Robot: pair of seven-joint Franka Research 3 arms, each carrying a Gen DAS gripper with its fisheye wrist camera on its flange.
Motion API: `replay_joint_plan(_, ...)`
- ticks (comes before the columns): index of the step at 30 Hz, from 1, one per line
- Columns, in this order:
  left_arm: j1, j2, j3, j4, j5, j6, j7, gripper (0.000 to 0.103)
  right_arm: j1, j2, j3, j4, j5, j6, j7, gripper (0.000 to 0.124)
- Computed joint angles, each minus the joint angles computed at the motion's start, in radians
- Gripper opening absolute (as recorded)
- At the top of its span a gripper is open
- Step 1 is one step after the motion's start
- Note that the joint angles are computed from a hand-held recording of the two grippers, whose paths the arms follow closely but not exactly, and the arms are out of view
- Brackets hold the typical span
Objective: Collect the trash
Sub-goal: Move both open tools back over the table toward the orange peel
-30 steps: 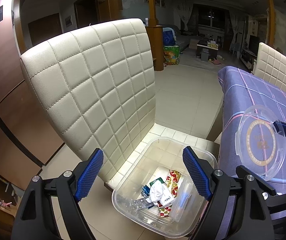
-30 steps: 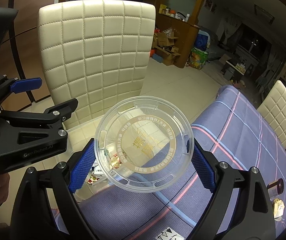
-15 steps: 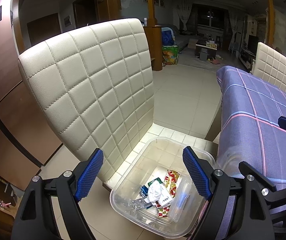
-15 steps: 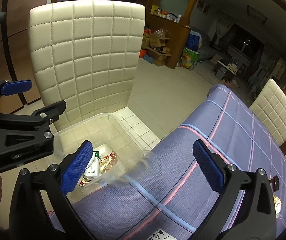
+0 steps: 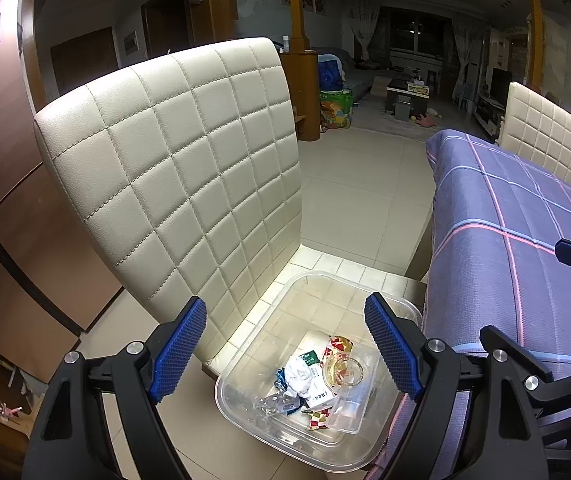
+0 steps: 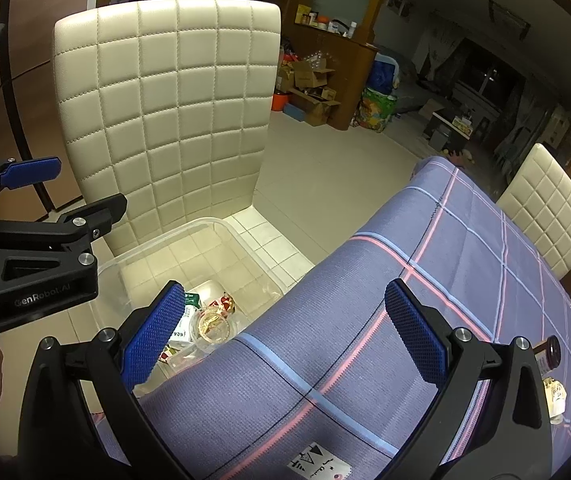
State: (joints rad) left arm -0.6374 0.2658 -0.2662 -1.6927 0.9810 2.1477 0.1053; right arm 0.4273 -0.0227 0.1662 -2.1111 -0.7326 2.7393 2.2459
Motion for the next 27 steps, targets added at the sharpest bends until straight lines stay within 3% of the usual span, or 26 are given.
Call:
replay_joint_plan(14,-0.031,0.013,-0.011,0.035,0.014,-0.017,0.025,0.079,-0.052,-0.094,0.024,-0.088,-0.028,0.012,0.067,0.098)
replay_joint_plan(27,-0.147,0.143,-0.001,0.236,0.015,-0.033,0.138,0.080,-0.219,-0.337,0.081,-0.313,0.035,0.041,0.096,0.096)
